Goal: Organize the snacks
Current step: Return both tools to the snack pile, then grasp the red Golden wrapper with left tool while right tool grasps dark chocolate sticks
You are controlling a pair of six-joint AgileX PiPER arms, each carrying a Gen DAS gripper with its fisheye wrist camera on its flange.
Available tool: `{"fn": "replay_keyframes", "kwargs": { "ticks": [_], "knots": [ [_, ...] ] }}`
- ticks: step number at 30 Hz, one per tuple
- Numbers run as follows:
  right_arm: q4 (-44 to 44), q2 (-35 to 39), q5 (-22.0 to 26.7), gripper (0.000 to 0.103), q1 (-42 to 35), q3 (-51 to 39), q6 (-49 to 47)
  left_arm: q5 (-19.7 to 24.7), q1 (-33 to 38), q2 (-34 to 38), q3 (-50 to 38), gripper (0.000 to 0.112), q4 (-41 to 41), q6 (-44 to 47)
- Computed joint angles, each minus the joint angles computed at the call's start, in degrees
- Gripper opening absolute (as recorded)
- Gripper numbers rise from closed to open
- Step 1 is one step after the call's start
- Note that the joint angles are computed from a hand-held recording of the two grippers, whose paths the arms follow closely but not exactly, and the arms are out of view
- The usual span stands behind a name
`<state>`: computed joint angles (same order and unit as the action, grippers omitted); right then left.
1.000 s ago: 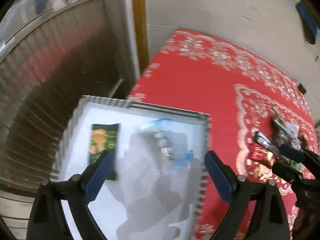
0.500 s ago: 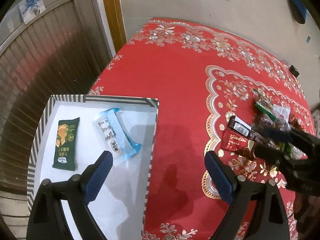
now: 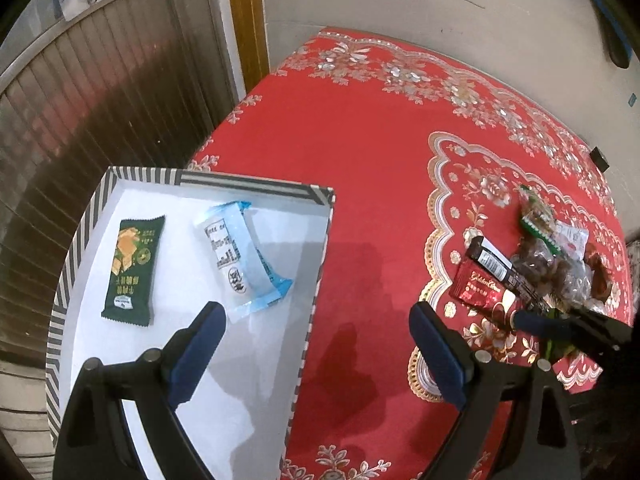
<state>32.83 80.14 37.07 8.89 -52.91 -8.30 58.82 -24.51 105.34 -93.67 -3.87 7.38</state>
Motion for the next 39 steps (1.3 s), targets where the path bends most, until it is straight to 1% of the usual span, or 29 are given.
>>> {"fn": "replay_keyframes", "kwargs": {
  "ticks": [1, 2, 4, 5, 9, 11, 12, 13, 14, 16, 17, 18, 20, 21, 23, 24, 26, 29, 31, 33, 35, 37, 39],
  "knots": [
    [-2.1, -1.39, -1.55, 0.06, 0.02, 1.14, 1.5, 0.17, -0.11, 0.33, -0.49, 0.094, -0.03, 0.09],
    [-1.91, -1.92, -1.52, 0.06, -0.96, 1.56, 1.44, 0.34, -0.2, 0.46, -0.75, 0.094, -0.11, 0.15],
    [3.27, -0.85, 0.43, 0.06, -4.53, 1.4, -2.51, 0.48, -0.55, 0.67, -0.91, 0.094, -0.21, 0.09],
    [3.69, -0.05, 0.61, 0.06, -5.08, 0.96, -3.47, 0.5, -0.72, 0.71, -0.85, 0.094, -0.16, 0.05],
    [0.75, 3.44, -1.52, 0.06, -4.39, -0.75, -3.26, 0.3, -1.08, 0.51, -0.07, 0.094, 0.33, 0.02],
    [4.86, 4.39, -1.39, 0.061, -5.17, -0.73, -5.89, 0.15, -1.15, 0.39, 0.35, 0.094, 0.46, -0.53],
    [6.92, 5.68, -0.02, 0.062, -5.06, -1.2, -6.03, 0.51, -0.99, 0.64, 0.1, 0.094, 0.18, -0.46],
    [6.69, 4.93, -0.94, 0.062, -4.42, -0.92, -6.19, 0.54, -0.9, 0.56, 0.24, 0.094, 0.04, -0.57],
    [8.73, 4.7, 0.37, 0.062, -4.62, -1.06, -8.16, 0.31, -0.76, 0.38, 0.49, 0.094, 0.02, -0.62],
    [16.41, 3.47, 3.08, 0.062, -6.63, 0.07, -13.48, 0.31, -0.53, 0.34, 0.55, 0.094, 0.17, -0.94],
    [17.47, 2.52, 3.59, 0.062, -7.4, 0.65, -14.22, 0.62, -0.35, 0.53, 0.23, 0.094, -0.19, -1.04],
    [16.23, 0.88, 3.07, 0.062, -8.03, 1.21, -13.13, 0.83, -0.2, 0.75, -0.11, 0.094, -0.77, -1.28],
    [10.2, -1.62, 1.87, 0.062, -8.59, 1.83, -7.83, 1.54, -0.32, 1.33, -1.12, 0.094, -1.52, -2.08],
    [5.85, -2.78, 1.61, 0.062, -9.02, 1.89, -4.32, 2.04, -0.56, 1.69, -1.72, 0.094, -2.21, -2.41],
    [0.2, -3.88, 1.05, 0.062, -9.08, 2.21, -0.35, 2.4, -1.36, 2.01, -2.13, 0.094, -3.37, -2.93],
    [-1.09, -4.16, 1.92, 0.062, -9.77, 2.22, -0.4, 2.46, -2.12, 2.2, -2.22, 0.094, -3.5, -3.4],
    [-3.45, -3.67, 1.73, 0.062, -9.91, 2.4, -0.37, 2.23, -4.0, 2.54, -2.04, 0.096, -2.71, -5.03],
    [-5.0, -1.55, 2.52, 0.062, -10.15, 1.68, -2.51, 0.73, -7.68, 2.7, -1.52, 0.098, 3.66, -11.12],
    [-7.08, -0.35, 2.8, 0.062, -9.43, 0.85, -3.2, 0.71, -8.07, 2.89, -2.09, 0.098, 2.62, -10.95],
    [-13.01, 0.18, 3.16, 0.058, -7.7, 0.17, 0.85, 1.17, -7.68, 2.48, -2.54, 0.098, 0.09, -10.13],
    [-14.35, -0.18, 3.1, 0.048, -7.33, 0.53, 2.17, -0.43, -8.43, 1.28, -1.75, 0.098, 1.2, -11.24],
    [-16.1, -1.33, 2.52, 0.039, -7.46, 1.72, 3.68, 0.07, -9.18, 2.01, -2.73, 0.098, 1.02, -11.67],
    [-16.54, -2.06, 2.31, 0.037, -7.93, 2.55, 4.51, 1.95, -9.95, 3.83, -4.45, 0.098, -0.02, -12.02]
  ]
}}
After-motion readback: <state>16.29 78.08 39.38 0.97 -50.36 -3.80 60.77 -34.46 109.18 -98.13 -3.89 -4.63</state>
